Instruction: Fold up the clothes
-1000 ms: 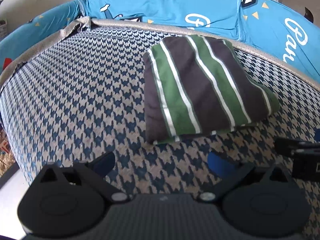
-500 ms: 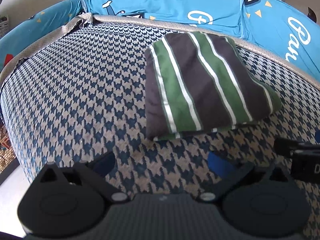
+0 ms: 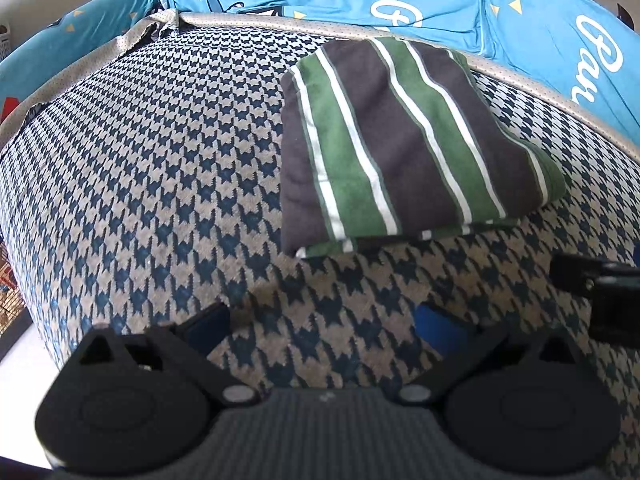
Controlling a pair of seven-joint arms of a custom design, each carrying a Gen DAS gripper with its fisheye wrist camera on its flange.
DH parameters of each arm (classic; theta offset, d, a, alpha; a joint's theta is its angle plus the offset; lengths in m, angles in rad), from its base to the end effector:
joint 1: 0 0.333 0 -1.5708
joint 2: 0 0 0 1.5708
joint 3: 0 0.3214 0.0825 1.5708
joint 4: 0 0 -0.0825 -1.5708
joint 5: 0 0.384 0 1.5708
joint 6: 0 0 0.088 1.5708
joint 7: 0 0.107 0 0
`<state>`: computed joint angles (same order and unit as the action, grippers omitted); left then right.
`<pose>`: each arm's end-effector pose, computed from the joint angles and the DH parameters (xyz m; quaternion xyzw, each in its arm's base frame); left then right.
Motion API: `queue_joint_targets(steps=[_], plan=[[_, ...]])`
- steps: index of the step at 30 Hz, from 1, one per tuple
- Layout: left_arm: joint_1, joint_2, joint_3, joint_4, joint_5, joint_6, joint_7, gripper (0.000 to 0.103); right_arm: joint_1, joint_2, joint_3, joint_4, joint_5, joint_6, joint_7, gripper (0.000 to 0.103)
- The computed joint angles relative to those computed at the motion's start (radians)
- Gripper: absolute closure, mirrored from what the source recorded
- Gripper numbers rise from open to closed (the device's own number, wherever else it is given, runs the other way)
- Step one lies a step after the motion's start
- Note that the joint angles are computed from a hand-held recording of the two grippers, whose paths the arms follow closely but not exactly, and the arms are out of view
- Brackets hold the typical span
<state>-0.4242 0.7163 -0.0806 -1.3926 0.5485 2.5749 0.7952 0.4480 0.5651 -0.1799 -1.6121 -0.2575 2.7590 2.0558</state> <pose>0.6778 -0.3668 0.3388 -0.6458 0.7087 -0.1990 0.2027 0.6995 0.2280 0.3712 -0.6891 0.6552 -0.2250 0.2126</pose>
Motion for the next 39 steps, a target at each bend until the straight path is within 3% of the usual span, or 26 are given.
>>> queue_joint_targets(steps=[15, 28, 39], plan=[[-0.012, -0.017, 0.031, -0.045, 0.05, 0.059, -0.057, 0.0, 0.002, 0.002, -0.003, 0.0, 0.001, 0.002, 0.002, 0.015], [0.015, 0.016, -0.011, 0.031, -0.023, -0.018, 0.028, 0.0, -0.004, 0.003, 0.002, 0.0, 0.012, 0.005, -0.006, 0.015], [0.009, 0.021, -0.003, 0.037, -0.03, -0.015, 0.032, 0.0, -0.01, 0.008, 0.01, 0.005, 0.029, 0.004, -0.022, 0.015]])
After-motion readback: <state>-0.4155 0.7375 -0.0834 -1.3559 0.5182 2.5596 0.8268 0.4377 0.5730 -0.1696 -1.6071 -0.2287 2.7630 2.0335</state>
